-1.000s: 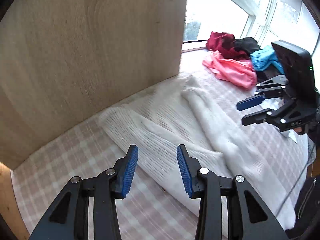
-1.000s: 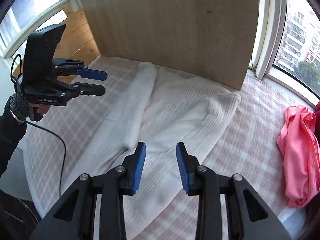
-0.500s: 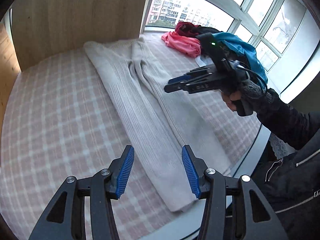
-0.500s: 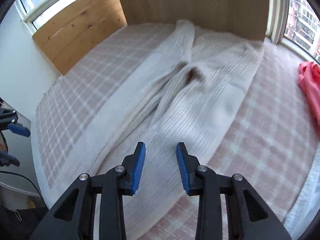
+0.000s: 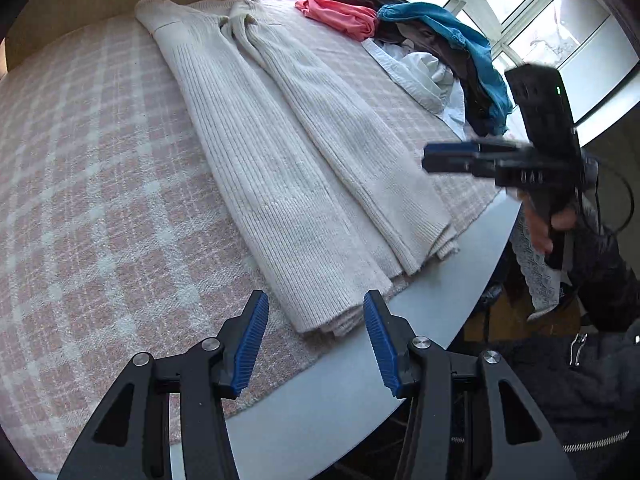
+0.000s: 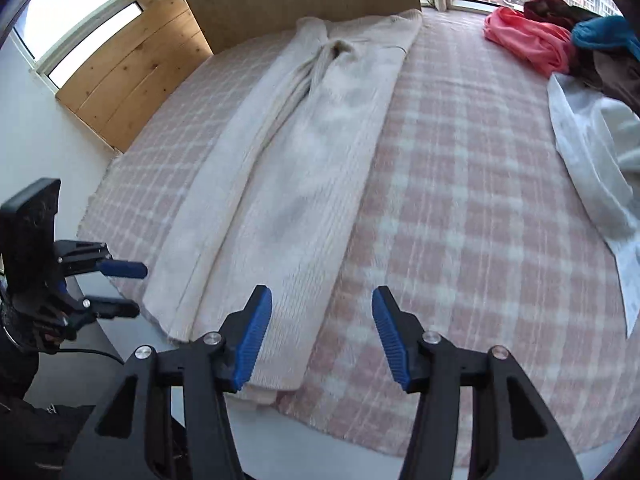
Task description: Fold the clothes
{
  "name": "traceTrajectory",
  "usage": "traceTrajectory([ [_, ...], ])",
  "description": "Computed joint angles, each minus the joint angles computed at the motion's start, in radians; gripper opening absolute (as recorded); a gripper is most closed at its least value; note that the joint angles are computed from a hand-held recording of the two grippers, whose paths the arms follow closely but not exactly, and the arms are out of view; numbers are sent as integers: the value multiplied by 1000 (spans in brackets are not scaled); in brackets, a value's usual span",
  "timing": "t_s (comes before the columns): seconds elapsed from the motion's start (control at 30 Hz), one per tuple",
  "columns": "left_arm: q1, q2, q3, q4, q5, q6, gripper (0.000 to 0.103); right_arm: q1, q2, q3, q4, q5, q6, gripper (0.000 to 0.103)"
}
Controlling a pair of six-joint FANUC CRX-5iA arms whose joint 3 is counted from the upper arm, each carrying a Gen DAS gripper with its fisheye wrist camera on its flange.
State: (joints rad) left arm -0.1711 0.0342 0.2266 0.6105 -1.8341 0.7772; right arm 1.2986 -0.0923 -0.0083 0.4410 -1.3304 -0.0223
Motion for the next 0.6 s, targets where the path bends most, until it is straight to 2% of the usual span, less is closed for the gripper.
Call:
traceTrajectory([
  [0.07, -4, 10, 4, 10, 10, 1, 47, 32, 3, -15, 32, 1, -88, 52],
  [0.2, -50, 29, 36, 23, 4, -36, 47, 35, 70, 72, -45, -86, -35, 52],
  [0.3, -90, 28, 49, 34, -16, -102, 48, 112, -3, -3, 74, -47, -192, 52],
  [0.4, -120, 35, 56, 39, -23, -129, 47, 162, 11, 20, 114, -137, -216, 52],
  [0.47, -143, 56, 73, 33, -28, -125, 47, 156, 21, 23, 121, -146, -193, 52],
  [0.53, -169, 68, 95, 9, -24, -137, 47, 132, 65, 61, 106, -175, -112, 52],
  [0.6, -189, 76, 111, -5, -19, -153, 47, 110, 97, 84, 72, -165, -8, 47],
])
